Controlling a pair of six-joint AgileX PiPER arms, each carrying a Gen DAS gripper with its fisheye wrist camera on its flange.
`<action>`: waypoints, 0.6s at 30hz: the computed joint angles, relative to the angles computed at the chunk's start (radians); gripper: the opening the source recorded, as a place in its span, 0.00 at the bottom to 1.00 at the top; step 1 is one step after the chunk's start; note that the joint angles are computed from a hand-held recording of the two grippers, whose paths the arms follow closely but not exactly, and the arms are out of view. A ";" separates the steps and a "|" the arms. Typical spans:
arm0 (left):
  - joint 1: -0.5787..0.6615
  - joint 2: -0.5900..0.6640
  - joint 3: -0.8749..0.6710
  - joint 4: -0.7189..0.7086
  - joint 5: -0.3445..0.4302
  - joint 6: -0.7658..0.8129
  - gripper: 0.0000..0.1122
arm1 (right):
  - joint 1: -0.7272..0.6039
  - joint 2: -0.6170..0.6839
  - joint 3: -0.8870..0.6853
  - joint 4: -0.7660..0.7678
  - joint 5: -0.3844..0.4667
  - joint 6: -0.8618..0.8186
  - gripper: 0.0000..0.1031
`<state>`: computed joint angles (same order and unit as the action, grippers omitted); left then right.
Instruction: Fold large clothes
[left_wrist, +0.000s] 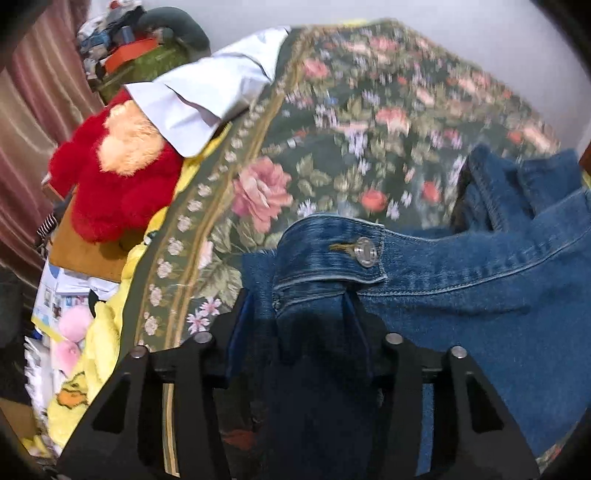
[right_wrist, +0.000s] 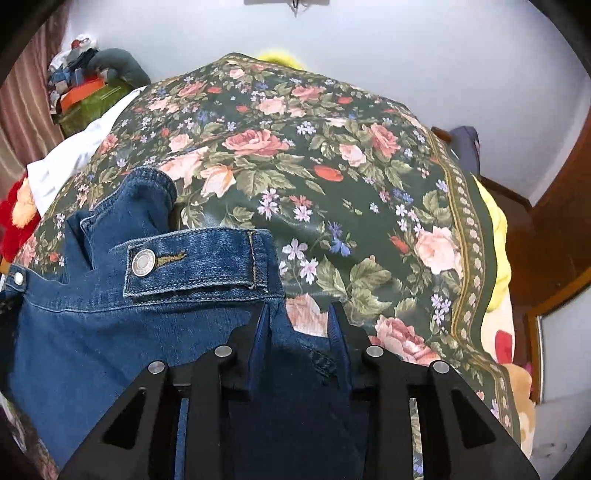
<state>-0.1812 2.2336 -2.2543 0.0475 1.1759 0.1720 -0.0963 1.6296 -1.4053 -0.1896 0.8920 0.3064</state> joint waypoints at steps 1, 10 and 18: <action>-0.010 -0.001 0.000 0.021 0.004 0.016 0.49 | 0.004 -0.012 -0.001 -0.006 0.010 0.002 0.29; 0.067 -0.220 0.142 -0.124 -0.002 0.155 0.58 | -0.049 -0.217 0.033 0.290 0.149 -0.249 0.30; 0.106 -0.383 0.434 -0.203 -0.018 0.280 0.65 | 0.278 -0.265 0.093 0.092 0.224 -0.101 0.31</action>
